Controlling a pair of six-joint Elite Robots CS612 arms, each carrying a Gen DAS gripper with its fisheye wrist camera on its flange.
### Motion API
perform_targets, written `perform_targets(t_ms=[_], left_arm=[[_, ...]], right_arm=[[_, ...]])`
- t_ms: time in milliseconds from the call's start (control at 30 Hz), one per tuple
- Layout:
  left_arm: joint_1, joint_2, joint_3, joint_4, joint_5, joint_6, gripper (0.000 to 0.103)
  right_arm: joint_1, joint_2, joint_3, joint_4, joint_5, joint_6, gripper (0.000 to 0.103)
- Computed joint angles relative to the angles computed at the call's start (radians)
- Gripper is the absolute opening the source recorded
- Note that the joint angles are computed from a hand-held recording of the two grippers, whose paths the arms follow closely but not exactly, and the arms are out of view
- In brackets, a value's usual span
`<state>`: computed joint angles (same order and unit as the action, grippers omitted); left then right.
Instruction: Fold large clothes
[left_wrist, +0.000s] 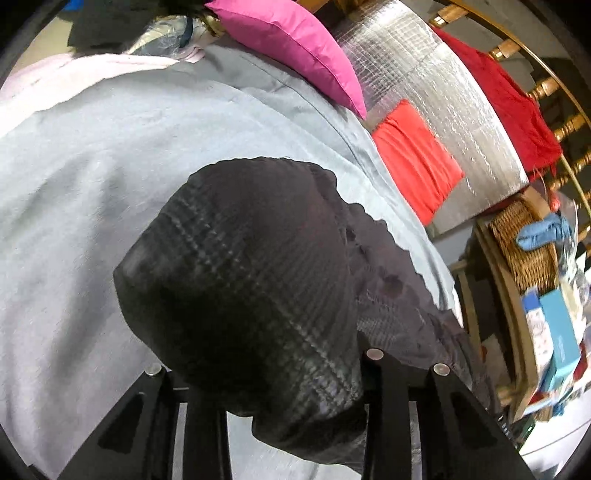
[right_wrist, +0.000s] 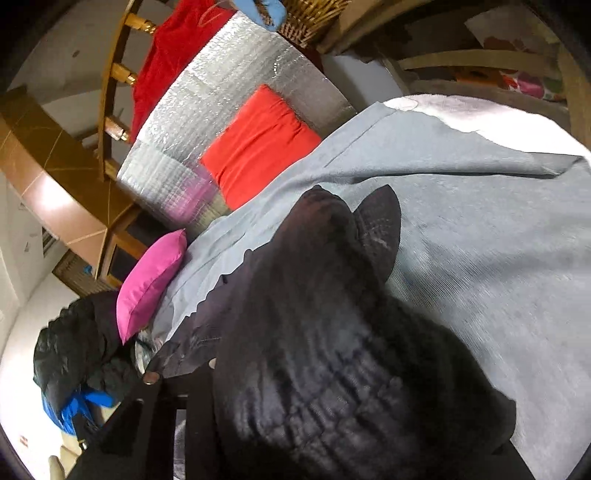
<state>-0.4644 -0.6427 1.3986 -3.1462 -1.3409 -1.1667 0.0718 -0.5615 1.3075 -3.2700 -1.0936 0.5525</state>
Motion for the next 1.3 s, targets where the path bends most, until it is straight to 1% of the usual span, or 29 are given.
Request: perform_targets(t_ms=[100,133,200,267,333,367,467,533,567,600,633,700,767,833,933,1000,1067,1100,1133,1200,1267,1300], left_arm=[[-0.013,-0.016,0.036,-0.009,0.007,0.014,0.036],[-0.016,-0.02,0.048,-0.015,0.007,0.01,0.036],[-0.025,-0.03,0.074,-0.022,0.013,0.008,0.036],[-0.031,-0.034,0.089,-0.029,0.025,0.022,0.036],[-0.029,-0.037,0.103,-0.044,0.02,0.028,0.036],[-0.027,-0.038,0.107,-0.048,0.015,0.032,0.036],[-0.009,-0.03,0.083,-0.027,-0.029,0.06,0.038],[-0.004,-0.028,0.083,-0.027,-0.053,0.057,0.043],[-0.003,-0.029,0.086,-0.018,-0.06,0.043,0.047],[-0.001,-0.027,0.084,-0.009,-0.072,0.031,0.05],[0.002,-0.027,0.084,0.0,-0.087,0.019,0.052],[0.011,-0.033,0.092,0.006,-0.118,0.007,0.062],[0.018,-0.043,0.106,0.01,-0.135,0.015,0.067],[0.026,-0.054,0.115,0.019,-0.162,0.031,0.069],[0.033,-0.082,0.138,0.05,-0.194,0.11,0.07],[0.038,-0.107,0.158,0.08,-0.21,0.15,0.071],[0.042,-0.127,0.177,0.089,-0.217,0.181,0.072],[0.041,-0.14,0.183,0.117,-0.203,0.203,0.075],[0.037,-0.156,0.188,0.158,-0.171,0.223,0.075],[0.027,-0.187,0.203,0.218,-0.085,0.25,0.077],[0.022,-0.208,0.208,0.258,-0.025,0.254,0.078],[0.019,-0.216,0.211,0.263,0.007,0.251,0.078]], right_arm=[[-0.016,-0.023,0.05,0.002,0.009,-0.022,0.043],[-0.017,-0.027,0.051,0.01,0.008,-0.02,0.043],[-0.017,-0.015,0.019,0.038,0.0,-0.021,0.043],[-0.018,-0.023,0.038,0.032,-0.002,-0.02,0.043],[-0.017,-0.034,0.069,0.015,-0.004,-0.024,0.043],[-0.016,-0.03,0.055,0.029,-0.007,-0.028,0.043],[-0.014,-0.028,0.047,0.066,-0.012,-0.06,0.043],[-0.016,-0.027,0.05,0.08,-0.004,-0.061,0.043],[-0.019,-0.025,0.05,0.079,0.004,-0.053,0.045],[-0.022,-0.027,0.056,0.084,0.015,-0.047,0.047],[-0.025,-0.031,0.062,0.109,0.022,-0.043,0.056],[-0.032,-0.04,0.074,0.141,0.033,-0.036,0.063],[-0.044,-0.055,0.104,0.139,0.062,-0.031,0.065],[-0.056,-0.082,0.147,0.154,0.081,-0.043,0.069],[-0.074,-0.125,0.21,0.177,0.1,-0.09,0.069],[-0.082,-0.158,0.248,0.2,0.087,-0.142,0.071],[-0.089,-0.189,0.277,0.22,0.065,-0.201,0.071],[-0.092,-0.205,0.29,0.229,0.049,-0.231,0.071],[-0.095,-0.219,0.3,0.238,0.029,-0.256,0.071],[-0.097,-0.233,0.31,0.223,0.004,-0.276,0.071],[-0.098,-0.239,0.308,0.193,-0.008,-0.286,0.071],[-0.097,-0.237,0.3,0.183,-0.004,-0.283,0.071]])
